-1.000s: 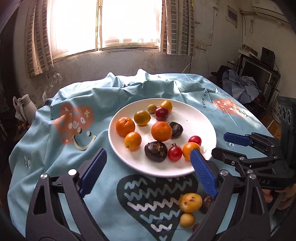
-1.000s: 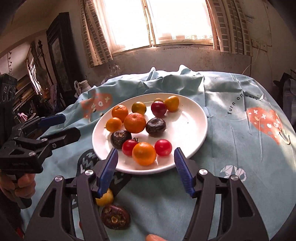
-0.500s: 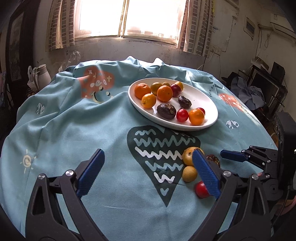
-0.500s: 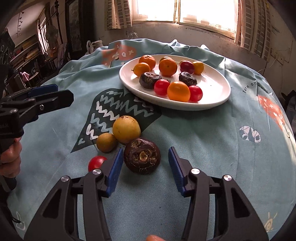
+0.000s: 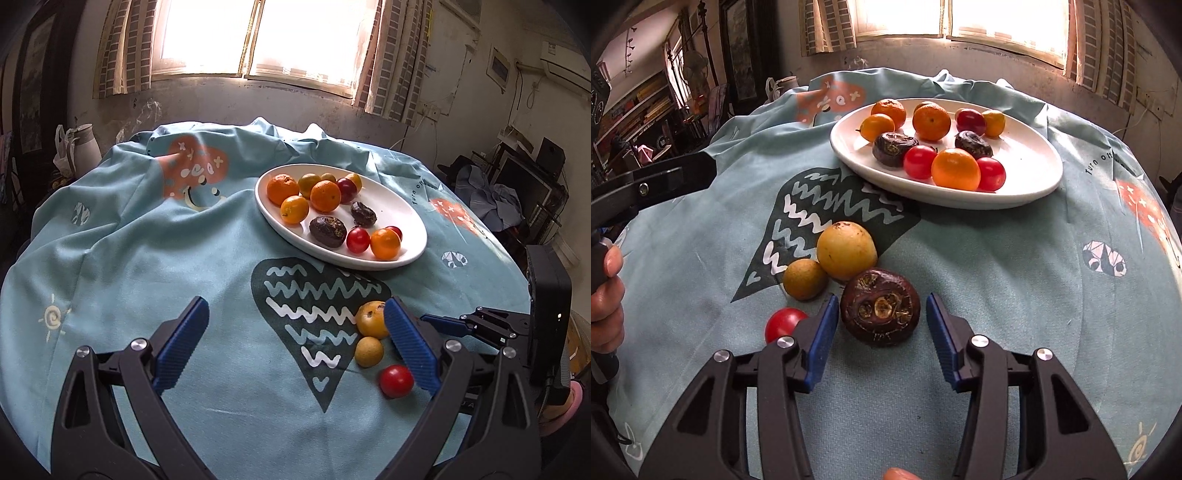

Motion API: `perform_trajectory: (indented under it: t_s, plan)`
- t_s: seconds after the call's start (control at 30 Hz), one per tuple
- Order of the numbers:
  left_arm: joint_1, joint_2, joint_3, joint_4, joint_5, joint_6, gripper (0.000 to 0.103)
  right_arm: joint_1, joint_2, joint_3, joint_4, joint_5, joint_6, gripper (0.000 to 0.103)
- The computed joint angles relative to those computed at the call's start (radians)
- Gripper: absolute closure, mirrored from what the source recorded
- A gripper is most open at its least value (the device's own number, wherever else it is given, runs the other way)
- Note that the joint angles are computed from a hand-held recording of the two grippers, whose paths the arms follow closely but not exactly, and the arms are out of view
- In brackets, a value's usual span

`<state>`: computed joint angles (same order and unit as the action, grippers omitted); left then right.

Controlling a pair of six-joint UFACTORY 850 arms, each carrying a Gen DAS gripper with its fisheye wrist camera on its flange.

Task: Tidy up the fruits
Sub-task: 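Grasp a large dark fig with the right tool while the left tool grasps a red tomato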

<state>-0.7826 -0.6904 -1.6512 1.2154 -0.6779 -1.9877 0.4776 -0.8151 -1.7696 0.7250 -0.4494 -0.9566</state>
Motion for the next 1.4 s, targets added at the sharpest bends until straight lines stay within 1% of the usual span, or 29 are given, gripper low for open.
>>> perform_trajectory:
  t_s: [0.2,0.23,0.3,0.37,0.43,0.47,0.53,0.57,0.63,0.7,0.73,0.87,1.03,1.1,1.2,1.27,1.4]
  plan:
    - [-0.001,-0.002,-0.004,-0.006,-0.002,0.007,0.006,-0.001,-0.009,-0.009,0.000,-0.009,0.007,0.053]
    - [-0.002,-0.003,-0.005,-0.008,-0.003,0.008,0.006,0.000,-0.009,-0.008,-0.001,-0.007,0.009,0.057]
    - [-0.001,-0.001,-0.002,-0.013,0.001,0.013,0.006,0.002,-0.007,-0.004,-0.009,0.000,0.012,0.060]
    - [0.001,0.000,0.000,-0.023,0.016,0.020,0.006,-0.002,-0.004,-0.005,-0.002,-0.006,0.014,0.060]
    - [0.009,0.002,0.002,-0.053,0.069,0.062,0.006,-0.017,0.008,0.001,0.078,-0.004,-0.017,0.060]
    - [0.013,0.002,0.004,-0.071,0.110,0.094,0.006,-0.028,0.018,0.008,0.131,0.006,-0.039,0.060]
    - [0.017,-0.008,-0.011,-0.149,0.194,0.228,0.008,-0.045,0.035,0.023,0.208,0.029,-0.069,0.060]
    - [0.013,-0.019,-0.027,-0.182,0.213,0.297,0.012,-0.052,0.038,0.023,0.221,0.036,-0.062,0.060]
    - [0.004,-0.051,-0.073,-0.293,0.236,0.490,0.047,-0.058,0.033,0.012,0.180,0.050,0.007,0.060]
    - [0.004,-0.072,-0.102,-0.447,0.280,0.682,0.057,-0.059,0.028,0.005,0.141,0.056,0.057,0.060]
    - [0.003,-0.081,-0.112,-0.502,0.286,0.752,0.058,-0.060,0.024,0.000,0.130,0.054,0.073,0.060]
    - [0.000,-0.106,-0.141,-0.593,0.273,0.863,0.058,-0.061,0.021,-0.006,0.138,0.039,0.067,0.060]
    - [0.004,-0.131,-0.174,-0.619,0.241,0.884,0.058,-0.060,0.021,-0.004,0.139,0.037,0.064,0.060]
    - [0.009,-0.144,-0.191,-0.671,0.235,0.938,0.058,-0.059,0.022,-0.003,0.140,0.039,0.062,0.060]
    - [0.008,-0.174,-0.232,-0.706,0.192,0.982,0.058,-0.058,0.021,-0.003,0.134,0.041,0.071,0.060]
    - [0.007,-0.189,-0.253,-0.694,0.172,0.973,0.058,-0.059,0.020,-0.006,0.127,0.038,0.077,0.060]
    - [0.011,-0.195,-0.261,-0.692,0.181,0.955,0.058,-0.058,0.020,-0.006,0.129,0.027,0.062,0.060]
